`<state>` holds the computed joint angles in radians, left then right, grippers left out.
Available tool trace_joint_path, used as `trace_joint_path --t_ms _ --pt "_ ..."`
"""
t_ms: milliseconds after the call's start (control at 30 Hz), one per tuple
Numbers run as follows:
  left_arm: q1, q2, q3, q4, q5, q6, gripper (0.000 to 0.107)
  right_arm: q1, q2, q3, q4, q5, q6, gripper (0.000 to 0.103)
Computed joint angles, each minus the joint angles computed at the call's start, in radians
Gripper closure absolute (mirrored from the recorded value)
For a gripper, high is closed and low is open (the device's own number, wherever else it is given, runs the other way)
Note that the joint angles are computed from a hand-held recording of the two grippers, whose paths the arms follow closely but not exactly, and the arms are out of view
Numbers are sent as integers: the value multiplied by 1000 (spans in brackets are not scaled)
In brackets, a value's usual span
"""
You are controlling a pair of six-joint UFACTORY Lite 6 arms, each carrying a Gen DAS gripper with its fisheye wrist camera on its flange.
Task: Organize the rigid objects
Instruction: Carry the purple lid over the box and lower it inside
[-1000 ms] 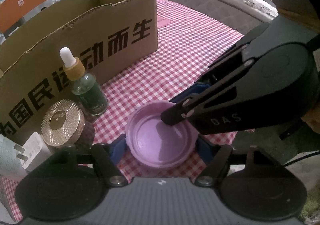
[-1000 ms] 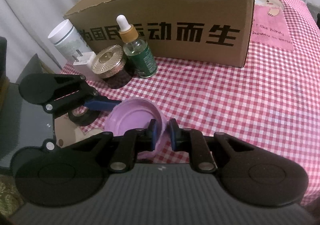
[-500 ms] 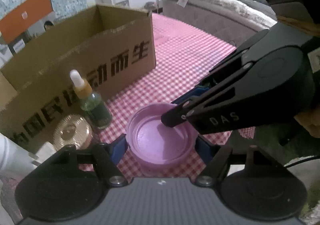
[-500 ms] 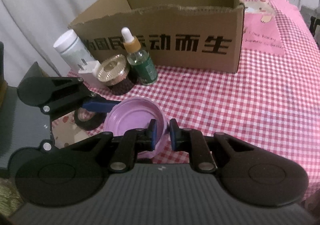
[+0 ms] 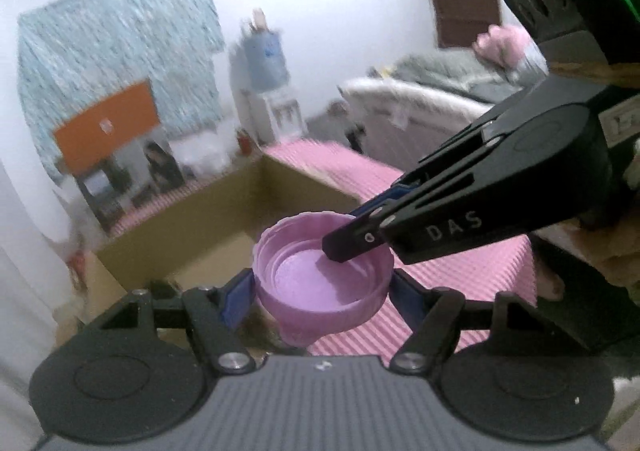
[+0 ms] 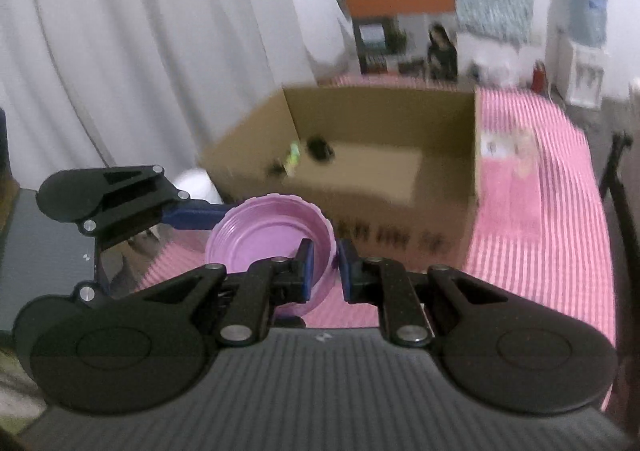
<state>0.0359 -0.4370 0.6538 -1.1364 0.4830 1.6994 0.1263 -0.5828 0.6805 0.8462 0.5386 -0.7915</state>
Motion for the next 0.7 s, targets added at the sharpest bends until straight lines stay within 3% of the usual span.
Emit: trace_joint_path --t_ms 167,367,533,700 --pt "59 97 163 7 15 -19 33 24 190 233 59 13 -94 90" --pt "104 389 474 184 46 -222 33 57 594 649 16 88 -65 90" --pt "114 749 855 500 162 -564 33 82 1049 1165 -157 295 162 89" --pt "118 1056 1194 700 310 -778 33 109 1487 1689 -234 490 345 89"
